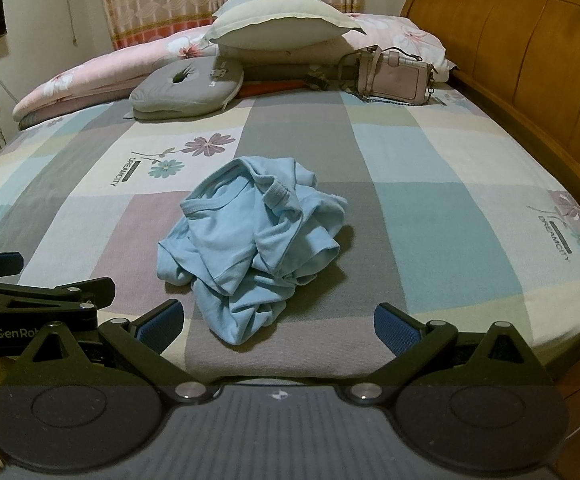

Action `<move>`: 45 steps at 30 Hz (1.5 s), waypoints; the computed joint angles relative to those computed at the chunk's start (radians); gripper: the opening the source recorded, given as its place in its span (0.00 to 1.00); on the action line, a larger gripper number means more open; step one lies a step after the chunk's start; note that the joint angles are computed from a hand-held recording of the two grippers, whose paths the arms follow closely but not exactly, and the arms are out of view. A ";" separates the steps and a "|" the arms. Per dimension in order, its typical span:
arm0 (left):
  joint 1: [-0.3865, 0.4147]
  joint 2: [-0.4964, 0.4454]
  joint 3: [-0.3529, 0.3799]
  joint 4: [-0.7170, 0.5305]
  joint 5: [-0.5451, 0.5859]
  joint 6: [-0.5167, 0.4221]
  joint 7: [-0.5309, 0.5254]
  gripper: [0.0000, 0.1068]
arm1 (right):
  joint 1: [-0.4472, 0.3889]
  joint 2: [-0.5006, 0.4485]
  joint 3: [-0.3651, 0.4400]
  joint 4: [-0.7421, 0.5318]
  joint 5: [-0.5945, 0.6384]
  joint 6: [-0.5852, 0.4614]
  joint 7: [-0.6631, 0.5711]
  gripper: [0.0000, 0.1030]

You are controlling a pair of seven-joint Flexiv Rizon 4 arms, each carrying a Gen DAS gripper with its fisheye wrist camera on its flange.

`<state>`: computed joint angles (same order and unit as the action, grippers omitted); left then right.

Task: Fold clothes

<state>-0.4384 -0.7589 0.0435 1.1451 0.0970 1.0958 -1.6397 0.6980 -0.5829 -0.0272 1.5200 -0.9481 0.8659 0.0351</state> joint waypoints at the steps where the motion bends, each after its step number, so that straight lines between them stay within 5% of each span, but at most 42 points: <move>1: 0.000 0.000 0.000 0.001 0.001 0.001 -0.001 0.96 | 0.000 0.000 0.000 0.000 0.000 0.000 0.000 1.00; 45: -0.005 0.009 0.006 0.017 0.013 0.011 -0.019 0.96 | -0.001 0.006 0.000 0.013 -0.019 0.017 0.022 1.00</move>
